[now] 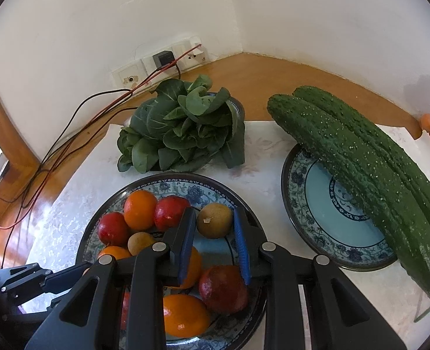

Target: Organize fruits

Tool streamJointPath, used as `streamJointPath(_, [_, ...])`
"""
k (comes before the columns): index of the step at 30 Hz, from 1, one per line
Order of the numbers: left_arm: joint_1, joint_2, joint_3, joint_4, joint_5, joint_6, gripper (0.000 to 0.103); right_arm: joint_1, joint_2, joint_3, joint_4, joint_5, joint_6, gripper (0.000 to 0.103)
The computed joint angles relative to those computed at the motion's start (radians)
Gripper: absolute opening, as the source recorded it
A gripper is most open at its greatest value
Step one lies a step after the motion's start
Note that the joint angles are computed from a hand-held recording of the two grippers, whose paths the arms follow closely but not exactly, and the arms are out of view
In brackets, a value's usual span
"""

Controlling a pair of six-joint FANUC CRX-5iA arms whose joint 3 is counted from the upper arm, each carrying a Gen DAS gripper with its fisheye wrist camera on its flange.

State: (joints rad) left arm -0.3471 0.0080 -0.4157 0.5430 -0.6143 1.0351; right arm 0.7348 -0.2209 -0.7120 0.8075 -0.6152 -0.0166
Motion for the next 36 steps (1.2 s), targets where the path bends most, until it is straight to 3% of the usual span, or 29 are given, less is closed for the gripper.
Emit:
streamJointPath(11, [-0.002, 0.001, 0.006, -0.012, -0.006, 0.015, 0.026, 0.014, -0.011, 0.001, -0.005, -0.027, 0.005, 0.04])
streamJointPath(16, [-0.004, -0.01, 0.007, -0.025, -0.012, 0.02, 0.039, 0.039, -0.038, -0.008, -0.001, -0.055, -0.008, 0.06])
streamJointPath(24, [0.004, -0.055, -0.018, -0.008, -0.022, 0.014, 0.046, 0.102, -0.11, -0.031, 0.016, -0.123, -0.069, 0.065])
streamJointPath(36, [0.017, -0.119, -0.049, -0.038, -0.049, 0.057, 0.05, 0.278, -0.211, -0.074, 0.057, -0.271, -0.207, 0.069])
